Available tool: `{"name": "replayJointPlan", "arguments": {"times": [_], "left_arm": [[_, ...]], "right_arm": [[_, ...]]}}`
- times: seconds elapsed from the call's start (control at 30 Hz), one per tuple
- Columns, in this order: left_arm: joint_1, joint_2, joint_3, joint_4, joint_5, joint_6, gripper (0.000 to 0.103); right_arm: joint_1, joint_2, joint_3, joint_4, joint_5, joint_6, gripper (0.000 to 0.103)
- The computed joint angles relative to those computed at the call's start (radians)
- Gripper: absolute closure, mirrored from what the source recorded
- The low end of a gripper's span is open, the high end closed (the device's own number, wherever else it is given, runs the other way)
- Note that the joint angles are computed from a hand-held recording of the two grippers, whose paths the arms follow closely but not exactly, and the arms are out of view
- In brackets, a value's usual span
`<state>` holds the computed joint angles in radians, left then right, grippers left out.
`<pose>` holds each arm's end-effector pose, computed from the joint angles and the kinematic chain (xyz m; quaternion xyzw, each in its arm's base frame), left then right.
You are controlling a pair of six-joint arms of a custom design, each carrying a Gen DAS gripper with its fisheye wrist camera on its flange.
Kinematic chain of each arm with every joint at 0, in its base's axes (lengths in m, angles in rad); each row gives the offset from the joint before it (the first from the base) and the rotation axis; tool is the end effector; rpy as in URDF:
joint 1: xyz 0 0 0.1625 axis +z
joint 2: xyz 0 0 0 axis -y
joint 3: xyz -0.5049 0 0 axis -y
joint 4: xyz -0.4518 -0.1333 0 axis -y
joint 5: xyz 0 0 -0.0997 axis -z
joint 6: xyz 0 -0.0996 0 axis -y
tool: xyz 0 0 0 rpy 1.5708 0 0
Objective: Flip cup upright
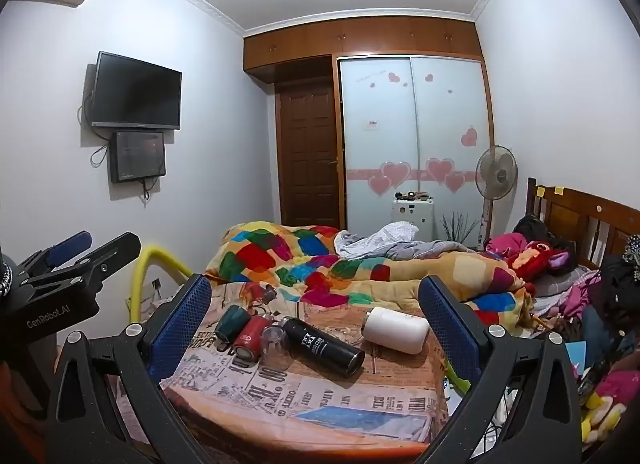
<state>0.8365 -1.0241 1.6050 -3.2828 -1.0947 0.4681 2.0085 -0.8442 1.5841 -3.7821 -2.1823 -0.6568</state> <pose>-0.3782 -0.6861 0.3984 0.3599 0.7481 -0.5426 0.1282 0.3911 -0.6562 0.3264 0.1954 -0.7088 0.6117 0.2918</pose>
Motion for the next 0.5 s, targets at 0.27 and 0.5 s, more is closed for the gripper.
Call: {"name": "replayJointPlan", "arguments": {"times": [0.27, 0.5], "left_arm": [[-0.006, 0.002, -0.006, 0.023, 0.019, 0.025, 0.000], [-0.010, 0.001, 0.003, 0.012, 0.017, 0.034, 0.000]], "right_arm": [[0.002, 0.000, 0.000, 0.006, -0.009, -0.002, 0.000], [0.003, -0.001, 0.000, 0.013, -0.012, 0.004, 0.000]]}}
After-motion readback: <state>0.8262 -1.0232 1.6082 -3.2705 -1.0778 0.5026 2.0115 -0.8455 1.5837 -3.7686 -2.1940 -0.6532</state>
